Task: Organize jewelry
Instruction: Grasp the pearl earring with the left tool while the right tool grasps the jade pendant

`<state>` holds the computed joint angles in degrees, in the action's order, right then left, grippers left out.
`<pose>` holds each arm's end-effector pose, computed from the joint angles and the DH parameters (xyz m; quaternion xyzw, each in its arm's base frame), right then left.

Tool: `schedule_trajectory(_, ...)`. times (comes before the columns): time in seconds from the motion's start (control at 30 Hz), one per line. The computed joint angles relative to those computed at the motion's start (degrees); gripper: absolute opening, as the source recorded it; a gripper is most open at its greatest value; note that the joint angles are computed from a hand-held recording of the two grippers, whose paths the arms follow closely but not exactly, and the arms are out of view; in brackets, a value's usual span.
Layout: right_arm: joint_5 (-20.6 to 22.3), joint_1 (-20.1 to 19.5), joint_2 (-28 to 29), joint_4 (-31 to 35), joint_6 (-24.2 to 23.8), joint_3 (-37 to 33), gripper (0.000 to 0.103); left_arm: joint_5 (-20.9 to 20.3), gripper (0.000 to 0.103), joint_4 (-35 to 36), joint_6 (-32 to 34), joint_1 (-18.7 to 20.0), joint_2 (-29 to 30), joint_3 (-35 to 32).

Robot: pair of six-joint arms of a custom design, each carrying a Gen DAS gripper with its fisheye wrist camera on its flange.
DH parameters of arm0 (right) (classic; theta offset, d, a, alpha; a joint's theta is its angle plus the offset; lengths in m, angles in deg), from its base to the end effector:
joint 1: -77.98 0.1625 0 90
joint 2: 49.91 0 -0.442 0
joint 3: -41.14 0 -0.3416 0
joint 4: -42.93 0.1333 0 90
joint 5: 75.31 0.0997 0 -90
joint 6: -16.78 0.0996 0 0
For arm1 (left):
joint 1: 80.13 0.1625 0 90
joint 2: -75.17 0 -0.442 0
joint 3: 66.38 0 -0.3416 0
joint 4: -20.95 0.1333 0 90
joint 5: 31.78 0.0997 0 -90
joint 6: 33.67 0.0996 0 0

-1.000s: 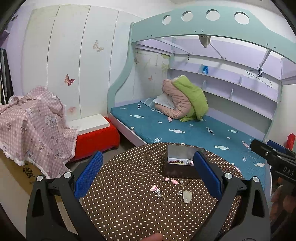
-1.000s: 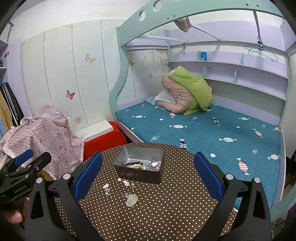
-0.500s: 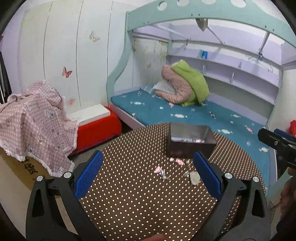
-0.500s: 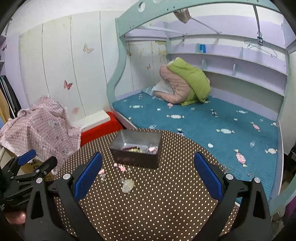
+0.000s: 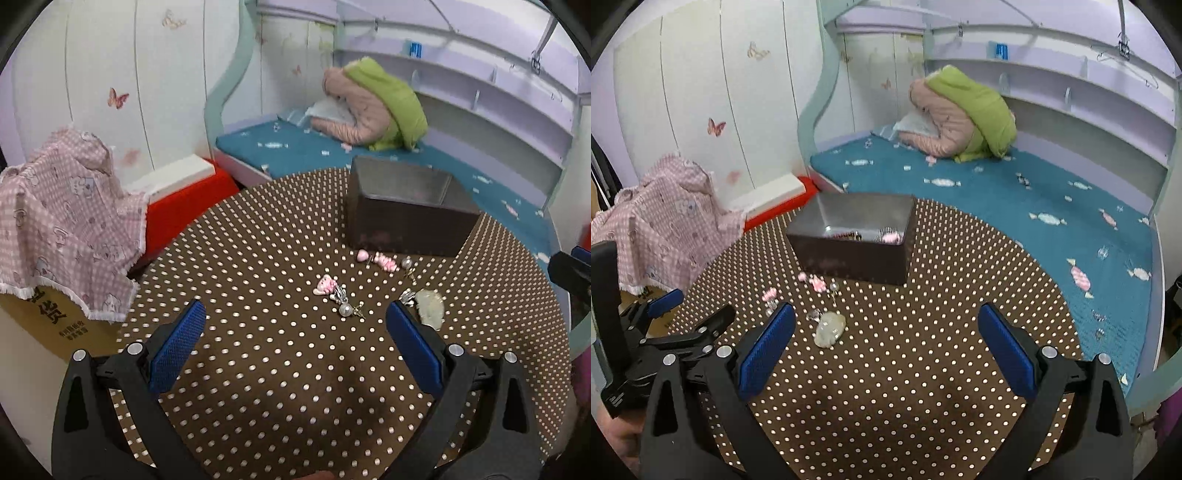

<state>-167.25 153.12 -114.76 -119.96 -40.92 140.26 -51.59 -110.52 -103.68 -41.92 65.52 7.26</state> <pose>-0.0309 -0.6231 0.3547 0.3394 -0.8805 0.2571 0.2085 -0.3819 -0.5895 -0.1398 -0.0162 0.8101 -0.4150 0.4138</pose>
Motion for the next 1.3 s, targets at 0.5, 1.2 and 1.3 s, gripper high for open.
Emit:
schedule_trajectory(0.5, -3.1, 0.0, 3.8, 4.3, 0.5, -3.9, 0.095, -6.8, 0.068, -2.1, 9.0, 5.6, 4.7, -9.4)
schedule_trajectory(1.2, -6.2, 0.8, 8.4, 5.0, -0.8, -3.5, 0.095, -9.7, 0.007, -21.5, 18.0, 4.5, 1.6, 0.6)
schedule_trajectory(1.3, -6.3, 1.0, 8.4, 4.6, -0.9, -3.1, 0.095, -8.9, 0.016, -20.7, 17.5, 4.5, 1.0, 1.3)
